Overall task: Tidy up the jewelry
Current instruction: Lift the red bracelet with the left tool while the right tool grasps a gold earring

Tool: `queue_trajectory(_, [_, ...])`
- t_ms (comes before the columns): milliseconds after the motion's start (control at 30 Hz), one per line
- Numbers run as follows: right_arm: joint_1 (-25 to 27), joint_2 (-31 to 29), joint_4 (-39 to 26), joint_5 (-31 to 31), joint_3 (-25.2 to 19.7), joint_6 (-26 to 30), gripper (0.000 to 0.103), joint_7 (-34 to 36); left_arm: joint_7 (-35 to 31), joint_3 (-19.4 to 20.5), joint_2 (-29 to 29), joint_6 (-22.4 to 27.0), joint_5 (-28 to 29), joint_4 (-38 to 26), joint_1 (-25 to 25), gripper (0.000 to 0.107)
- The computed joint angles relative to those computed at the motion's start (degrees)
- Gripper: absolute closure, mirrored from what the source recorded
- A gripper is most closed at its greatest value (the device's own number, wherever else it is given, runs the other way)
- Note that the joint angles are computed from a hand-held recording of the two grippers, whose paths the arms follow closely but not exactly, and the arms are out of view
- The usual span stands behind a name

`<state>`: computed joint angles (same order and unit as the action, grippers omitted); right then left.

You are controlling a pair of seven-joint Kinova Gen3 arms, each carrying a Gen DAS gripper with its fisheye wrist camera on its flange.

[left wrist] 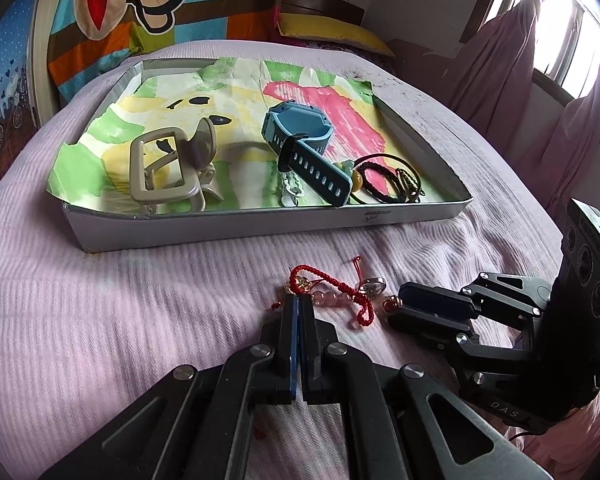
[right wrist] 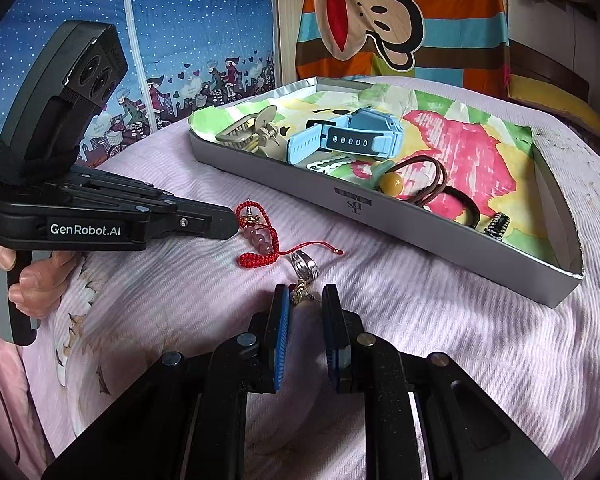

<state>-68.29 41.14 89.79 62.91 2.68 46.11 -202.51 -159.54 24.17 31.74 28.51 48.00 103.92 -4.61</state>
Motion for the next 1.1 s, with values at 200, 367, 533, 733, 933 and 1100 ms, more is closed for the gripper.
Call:
queue_trajectory(200, [-0.08, -0.13, 0.39, 0.43, 0.03, -0.09, 0.088, -0.70, 0.73, -0.12, 0.60, 0.40, 0.25, -0.68, 0.22, 0.105])
queue_trajectory(367, [-0.14, -0.35, 0.94, 0.81, -0.12, 0.02, 0.088, -1.44, 1.12, -0.27, 0.88, 0.69, -0.12, -1.20, 0.76, 0.103])
queue_trajectory(533, [-0.34, -0.84, 2.05, 1.47, -0.29, 0.56, 0.088, -3.08, 1.35, 0.08, 1.30, 1.34, 0.02, -1.61, 0.52, 0.103])
queue_trajectory(733, [-0.21, -1.38, 3.27, 1.90, -1.02, 1.58, 0.088, -4.50, 0.42, 0.32, 1.55, 2.37, 0.42, -1.70, 0.45, 0.100])
queue_trajectory(933, [0.04, -1.76, 4.20, 2.48, -1.83, 2.33, 0.088, -5.89, -2.05, 0.35, 1.25, 3.43, 1.36, -0.70, 0.17, 0.092])
queue_trajectory(1100, [0.22, -1.88, 4.41, 2.62, -2.34, 2.80, 0.088, -6.42, -3.09, -0.43, 0.99, 3.95, 2.18, -0.50, 0.92, 0.083])
